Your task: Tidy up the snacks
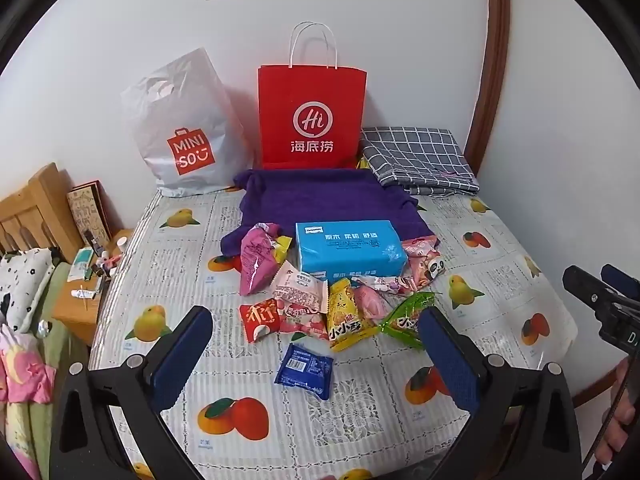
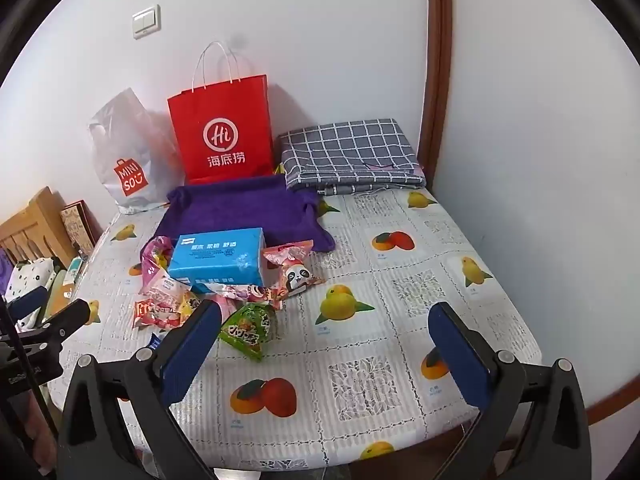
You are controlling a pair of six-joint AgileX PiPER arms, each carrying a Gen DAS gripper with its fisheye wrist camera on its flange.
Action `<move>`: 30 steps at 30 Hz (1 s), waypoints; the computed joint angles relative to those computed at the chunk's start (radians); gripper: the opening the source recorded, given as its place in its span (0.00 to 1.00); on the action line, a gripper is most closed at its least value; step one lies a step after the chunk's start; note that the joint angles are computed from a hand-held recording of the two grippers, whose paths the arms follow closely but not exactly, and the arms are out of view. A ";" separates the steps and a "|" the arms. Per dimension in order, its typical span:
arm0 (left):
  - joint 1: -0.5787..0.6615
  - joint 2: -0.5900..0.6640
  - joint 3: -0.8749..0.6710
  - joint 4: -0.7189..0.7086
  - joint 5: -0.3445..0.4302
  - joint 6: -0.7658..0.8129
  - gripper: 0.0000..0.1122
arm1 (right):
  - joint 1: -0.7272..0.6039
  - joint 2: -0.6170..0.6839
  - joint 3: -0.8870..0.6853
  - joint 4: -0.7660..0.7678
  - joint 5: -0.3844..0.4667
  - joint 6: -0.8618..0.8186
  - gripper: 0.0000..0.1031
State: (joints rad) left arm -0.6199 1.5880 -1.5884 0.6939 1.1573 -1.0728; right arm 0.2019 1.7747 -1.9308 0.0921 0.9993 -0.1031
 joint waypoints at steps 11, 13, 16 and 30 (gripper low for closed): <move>-0.035 -0.026 0.016 0.028 0.014 -0.038 0.92 | 0.004 -0.037 -0.002 0.006 0.036 0.000 0.99; -0.029 -0.033 0.012 0.020 0.013 -0.025 0.92 | 0.007 -0.041 0.000 0.006 0.036 0.001 0.99; -0.034 -0.035 0.007 0.027 0.018 -0.024 0.92 | 0.009 -0.043 -0.001 0.006 0.040 0.004 0.99; -0.044 -0.038 0.001 0.036 0.027 -0.027 0.92 | 0.014 -0.059 0.022 0.003 0.024 0.011 0.99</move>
State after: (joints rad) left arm -0.6640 1.5500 -1.5877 0.7299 1.1838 -1.0997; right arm 0.2162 1.7159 -1.9089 0.0951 1.0231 -0.0921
